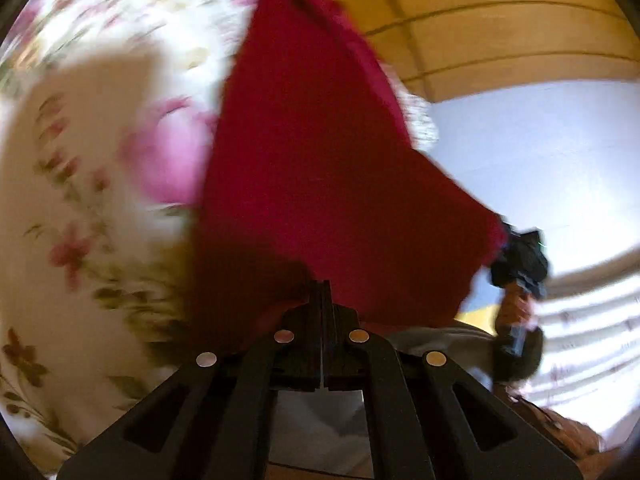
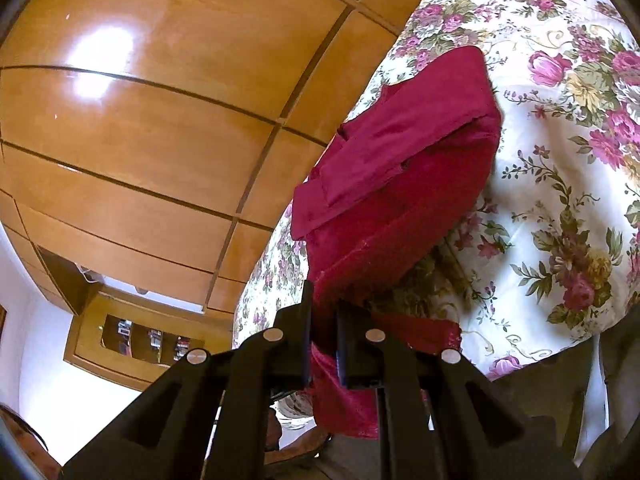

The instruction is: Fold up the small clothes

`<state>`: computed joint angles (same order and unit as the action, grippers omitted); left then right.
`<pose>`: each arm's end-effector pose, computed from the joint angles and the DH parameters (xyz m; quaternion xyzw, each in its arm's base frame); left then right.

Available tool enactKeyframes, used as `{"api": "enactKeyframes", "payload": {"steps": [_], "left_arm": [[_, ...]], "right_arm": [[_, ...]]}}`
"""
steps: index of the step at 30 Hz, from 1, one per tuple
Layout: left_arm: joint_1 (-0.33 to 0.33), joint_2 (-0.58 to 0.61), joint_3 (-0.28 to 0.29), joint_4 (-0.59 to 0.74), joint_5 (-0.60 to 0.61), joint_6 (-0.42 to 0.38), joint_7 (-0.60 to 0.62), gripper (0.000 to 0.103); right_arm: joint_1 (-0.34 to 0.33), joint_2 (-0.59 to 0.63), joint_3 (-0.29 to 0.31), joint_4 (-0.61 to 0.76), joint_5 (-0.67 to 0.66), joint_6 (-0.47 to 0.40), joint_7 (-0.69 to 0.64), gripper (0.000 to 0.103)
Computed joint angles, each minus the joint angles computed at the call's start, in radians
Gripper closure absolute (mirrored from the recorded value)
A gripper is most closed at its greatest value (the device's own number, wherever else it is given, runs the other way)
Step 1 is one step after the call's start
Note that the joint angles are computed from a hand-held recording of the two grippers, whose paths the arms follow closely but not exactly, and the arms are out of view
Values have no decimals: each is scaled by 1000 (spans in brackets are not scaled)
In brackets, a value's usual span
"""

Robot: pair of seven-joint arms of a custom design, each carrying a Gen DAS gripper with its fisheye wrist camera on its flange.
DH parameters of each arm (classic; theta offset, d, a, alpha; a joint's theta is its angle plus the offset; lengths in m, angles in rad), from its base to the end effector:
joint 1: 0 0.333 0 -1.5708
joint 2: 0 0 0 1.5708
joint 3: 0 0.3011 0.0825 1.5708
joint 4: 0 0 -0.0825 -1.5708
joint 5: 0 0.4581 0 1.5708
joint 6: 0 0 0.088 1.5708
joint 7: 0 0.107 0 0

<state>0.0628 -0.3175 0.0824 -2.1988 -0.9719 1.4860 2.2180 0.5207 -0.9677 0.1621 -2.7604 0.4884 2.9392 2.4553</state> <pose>0.5088 -0.0186 0.5000 0.4805 -0.7161 0.3726 0.3427 0.3236 0.2307 0.5796 -0.3901 0.7413 0.0944 0.5379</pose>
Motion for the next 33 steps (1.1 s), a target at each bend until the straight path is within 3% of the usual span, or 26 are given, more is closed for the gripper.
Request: {"api": "enactKeyframes", "payload": {"steps": [5, 10, 12, 13, 14, 16, 18, 19, 20, 22, 27, 31, 33], "left_arm": [[-1, 24, 20, 70, -138, -7, -4, 103], [6, 23, -22, 111, 22, 95, 30, 102], [5, 23, -28, 99, 84, 113, 17, 64], [4, 18, -28, 81, 94, 121, 6, 29], [0, 22, -17, 66, 80, 99, 3, 25], [-1, 47, -8, 72, 74, 44, -9, 25], [3, 28, -13, 39, 76, 53, 5, 27], [4, 14, -14, 26, 85, 61, 22, 41], [5, 15, -13, 26, 101, 46, 17, 68], [8, 34, -14, 37, 122, 13, -35, 96], [24, 95, 10, 94, -16, -85, -120, 97], [47, 207, 0, 225, -205, -140, -186, 97], [60, 263, -26, 302, -273, -120, -219, 97]], "right_arm": [[-34, -10, 6, -4, 0, -6, 35, 94], [-66, -25, 15, -14, -8, -21, 75, 94], [-65, -23, 14, -14, -12, -19, 80, 94], [-64, -21, 13, -13, -13, -16, 82, 94], [-63, -18, 12, -12, -14, -14, 83, 94], [-66, -13, 15, -8, -18, -13, 87, 94], [-70, -10, 20, -4, -19, -15, 99, 94], [-72, -11, 22, -6, -19, -15, 107, 94], [-74, -13, 24, -8, -20, -17, 113, 94], [-80, -16, 27, -10, -25, -18, 122, 94], [-91, -10, 17, -6, -35, -37, 133, 94], [-75, 59, -65, 30, -14, -26, 82, 94], [-77, 103, -100, 55, 4, -17, 51, 94]]}}
